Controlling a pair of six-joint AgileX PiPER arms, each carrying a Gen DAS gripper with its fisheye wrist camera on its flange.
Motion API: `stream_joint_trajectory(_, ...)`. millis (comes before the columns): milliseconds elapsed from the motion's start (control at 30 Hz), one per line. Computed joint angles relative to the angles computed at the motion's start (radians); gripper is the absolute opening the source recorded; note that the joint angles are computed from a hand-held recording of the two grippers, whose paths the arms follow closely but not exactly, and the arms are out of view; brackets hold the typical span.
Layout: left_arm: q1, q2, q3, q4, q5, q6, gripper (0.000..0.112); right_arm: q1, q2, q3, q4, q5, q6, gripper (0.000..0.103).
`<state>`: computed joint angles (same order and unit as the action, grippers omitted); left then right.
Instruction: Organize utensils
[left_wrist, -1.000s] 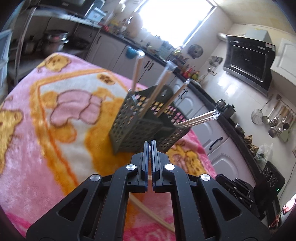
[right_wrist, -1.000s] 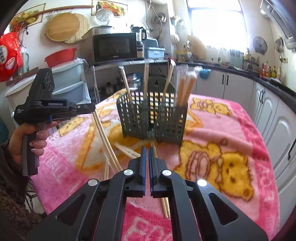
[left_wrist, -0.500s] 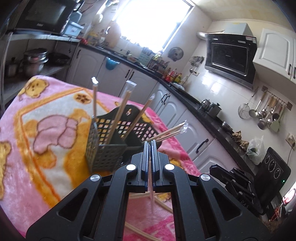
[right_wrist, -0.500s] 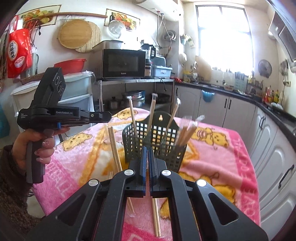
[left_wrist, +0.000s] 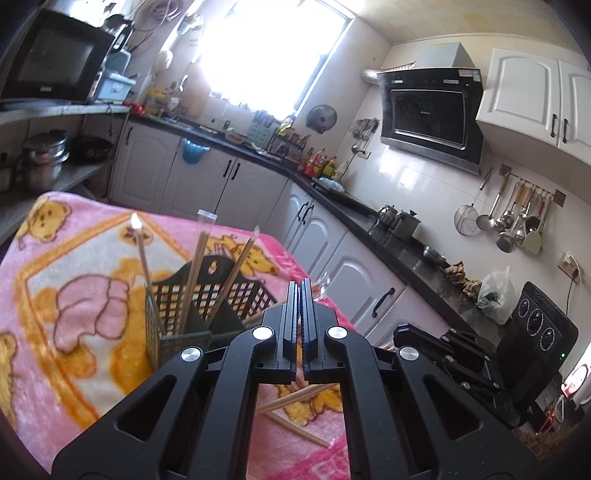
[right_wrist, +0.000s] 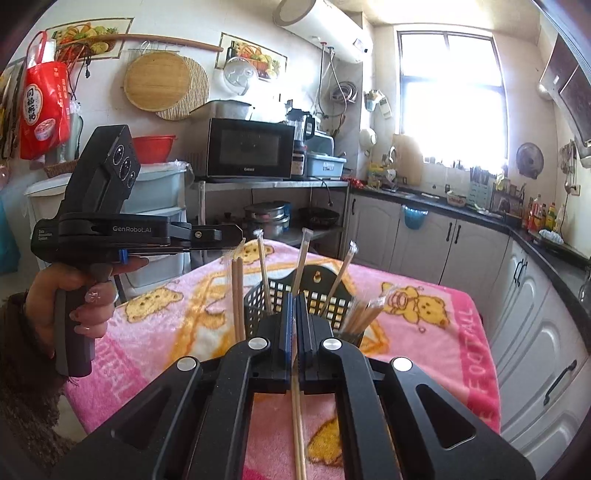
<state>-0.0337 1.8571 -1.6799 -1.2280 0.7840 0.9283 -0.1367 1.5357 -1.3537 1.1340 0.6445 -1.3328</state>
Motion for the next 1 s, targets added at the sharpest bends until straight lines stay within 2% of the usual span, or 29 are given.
stream_joint_trajectory(433, -0.004, -0.006, -0.143, 0.020, -0.009, -0.038, 0.000, -0.005, 0.040, -0.180, -0.009, 0.008, 0.053, 0.002)
stream_joint_trajectory(633, -0.019, 0.013, -0.225, 0.054, -0.049, -0.073, 0.000, 0.004, 0.078, -0.290, -0.050, 0.000, 0.120, 0.002)
stream_joint_trajectory(1000, -0.022, 0.134, -0.518, 0.212, -0.053, -0.274, 0.000, 0.028, 0.199, -0.565, -0.179, 0.012, 0.297, 0.002)
